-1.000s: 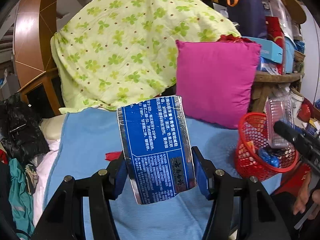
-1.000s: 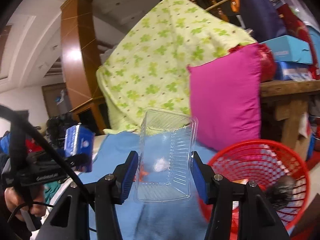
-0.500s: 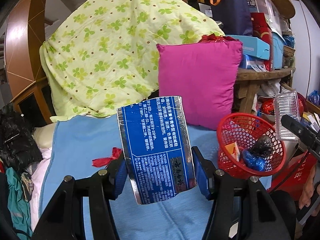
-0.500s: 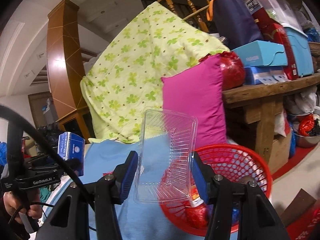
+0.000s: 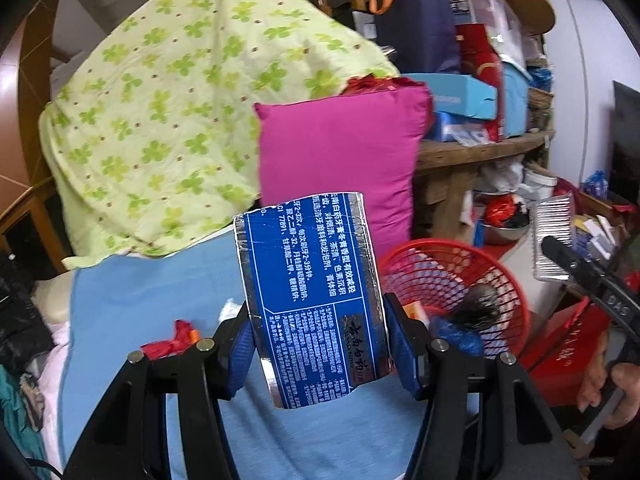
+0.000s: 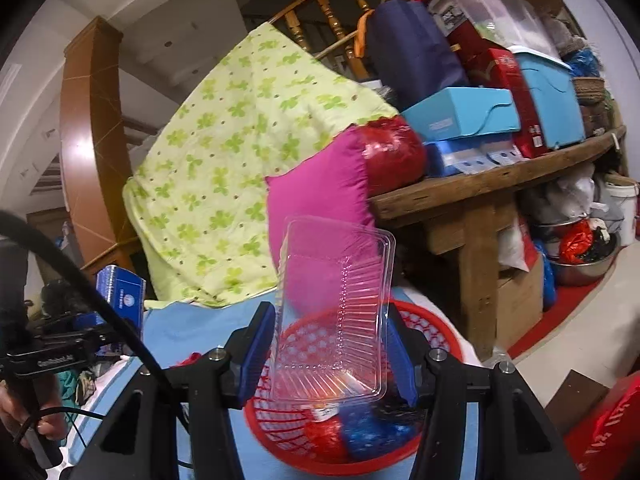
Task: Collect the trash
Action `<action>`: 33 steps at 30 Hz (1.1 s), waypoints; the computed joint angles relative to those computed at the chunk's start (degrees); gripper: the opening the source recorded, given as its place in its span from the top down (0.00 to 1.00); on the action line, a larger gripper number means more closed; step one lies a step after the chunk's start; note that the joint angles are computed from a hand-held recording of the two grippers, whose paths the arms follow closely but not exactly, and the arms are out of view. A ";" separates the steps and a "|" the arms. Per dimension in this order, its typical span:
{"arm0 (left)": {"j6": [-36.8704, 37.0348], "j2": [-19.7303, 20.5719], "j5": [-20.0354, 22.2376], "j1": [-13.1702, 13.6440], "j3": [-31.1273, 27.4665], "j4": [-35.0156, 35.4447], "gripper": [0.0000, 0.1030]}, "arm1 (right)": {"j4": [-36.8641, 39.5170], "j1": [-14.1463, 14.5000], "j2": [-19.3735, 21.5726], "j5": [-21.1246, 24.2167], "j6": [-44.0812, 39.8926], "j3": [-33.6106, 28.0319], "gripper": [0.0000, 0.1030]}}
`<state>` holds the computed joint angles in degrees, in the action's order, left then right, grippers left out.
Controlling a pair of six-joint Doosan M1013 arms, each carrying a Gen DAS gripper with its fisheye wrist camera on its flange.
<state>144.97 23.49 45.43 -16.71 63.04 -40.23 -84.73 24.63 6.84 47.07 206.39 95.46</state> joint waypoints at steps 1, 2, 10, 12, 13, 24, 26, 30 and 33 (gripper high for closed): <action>0.72 0.07 0.69 -0.09 -0.16 -0.89 0.41 | -0.05 -0.15 -0.35 0.06 1.01 0.53 0.45; 1.41 0.14 1.38 -0.20 -0.30 -1.70 0.41 | -0.14 -0.33 -0.73 0.12 2.15 1.13 0.45; 3.47 1.43 6.62 -1.53 -2.03 -4.06 0.41 | -0.10 -1.28 -2.25 -0.14 6.57 3.72 0.44; 3.50 1.83 7.68 -1.96 -2.44 -3.94 0.41 | -0.64 -1.48 -2.55 -0.88 8.27 4.34 0.44; 3.50 1.95 8.02 -2.09 -2.52 -3.83 0.41 | -0.72 -1.61 -2.66 -1.20 8.78 4.58 0.44; 3.37 2.95 8.49 -4.23 -2.62 -0.25 0.41 | -0.39 -2.89 -2.93 -3.66 10.94 5.57 0.43; 3.31 3.23 8.37 -4.48 -2.88 0.65 0.40 | -0.29 -3.12 -2.92 -4.40 10.64 5.61 0.43; 3.18 4.05 9.23 -4.78 -3.82 1.99 0.40 | 0.22 -3.67 -2.70 -6.09 10.21 5.37 0.43; 3.02 4.98 11.16 -4.78 -4.99 1.73 0.40 | 1.61 -4.98 -2.32 -8.92 8.86 5.00 0.43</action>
<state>147.99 28.47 56.59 -21.49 58.05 -38.50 -83.13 19.65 4.53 38.15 215.25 100.47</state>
